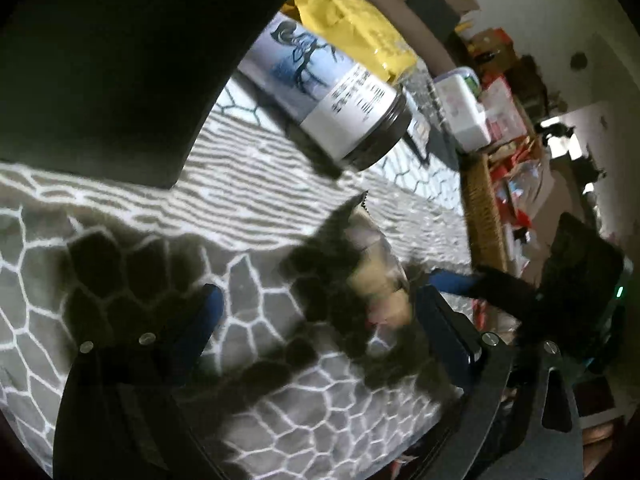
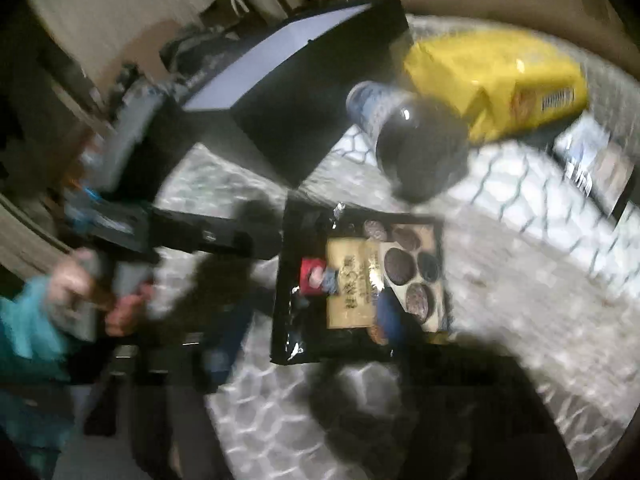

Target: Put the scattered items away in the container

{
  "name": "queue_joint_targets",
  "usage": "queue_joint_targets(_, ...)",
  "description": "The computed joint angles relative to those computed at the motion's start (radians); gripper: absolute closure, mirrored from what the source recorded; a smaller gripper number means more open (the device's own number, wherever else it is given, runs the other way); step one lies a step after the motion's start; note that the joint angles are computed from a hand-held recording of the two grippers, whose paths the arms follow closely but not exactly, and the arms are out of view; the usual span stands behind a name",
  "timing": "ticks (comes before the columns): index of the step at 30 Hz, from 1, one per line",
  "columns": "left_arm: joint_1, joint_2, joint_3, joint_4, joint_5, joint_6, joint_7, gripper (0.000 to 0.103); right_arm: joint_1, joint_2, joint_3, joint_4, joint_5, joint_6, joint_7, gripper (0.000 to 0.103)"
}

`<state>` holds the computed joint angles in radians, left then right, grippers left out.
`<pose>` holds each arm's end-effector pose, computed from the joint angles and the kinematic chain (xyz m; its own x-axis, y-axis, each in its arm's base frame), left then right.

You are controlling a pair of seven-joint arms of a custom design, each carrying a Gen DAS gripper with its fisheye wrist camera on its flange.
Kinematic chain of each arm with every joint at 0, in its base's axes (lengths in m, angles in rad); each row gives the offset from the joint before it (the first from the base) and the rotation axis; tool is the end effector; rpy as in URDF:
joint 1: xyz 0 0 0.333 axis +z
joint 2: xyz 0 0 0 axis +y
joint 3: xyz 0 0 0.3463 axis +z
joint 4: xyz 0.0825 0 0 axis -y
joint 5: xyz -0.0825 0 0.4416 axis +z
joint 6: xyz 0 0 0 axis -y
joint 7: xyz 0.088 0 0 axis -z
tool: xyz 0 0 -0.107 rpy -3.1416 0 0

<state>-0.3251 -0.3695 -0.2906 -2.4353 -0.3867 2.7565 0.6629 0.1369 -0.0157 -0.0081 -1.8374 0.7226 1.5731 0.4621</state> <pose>0.4257 -0.2931 0.5128 0.3777 -0.6921 0.6151 -0.7834 -0.5930 -0.1863 0.5769 0.1459 0.5513 0.8308 -0.2309 -0.5064 -0.4881 -0.7395 -0.4636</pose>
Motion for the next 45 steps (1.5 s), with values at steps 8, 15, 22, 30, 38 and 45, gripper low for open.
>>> queue_joint_targets(8, 0.016, 0.009, -0.018, 0.019, 0.062, -0.013, 0.040, 0.006, -0.045, 0.093, -0.014, 0.074, 0.074, 0.051, 0.224, 0.025)
queue_joint_targets(15, 0.034, 0.089, -0.041, 0.112, 0.173, -0.146, 0.029, 0.005, -0.051, 0.133, 0.021, 0.056, -0.016, 0.065, 0.369, 0.031)
queue_joint_targets(22, 0.010, 0.120, -0.037, 0.146, 0.198, -0.149, 0.052, 0.007, -0.037, 0.089, 0.034, 0.018, -0.101, 0.102, 0.290, 0.071)
queue_joint_targets(30, -0.019, 0.150, 0.005, 0.151, 0.081, -0.056, 0.110, 0.007, -0.023, 0.013, 0.008, -0.059, -0.139, -0.046, 0.131, 0.072)
queue_joint_targets(38, -0.024, 0.214, -0.003, 0.228, 0.054, -0.001, 0.222, 0.006, -0.010, -0.021, -0.005, -0.061, -0.190, -0.104, 0.071, 0.070)
queue_joint_targets(45, 0.057, 0.020, -0.087, 0.106, 0.298, -0.125, -0.091, 0.006, -0.028, 0.038, -0.013, 0.008, -0.105, 0.089, 0.214, 0.047)
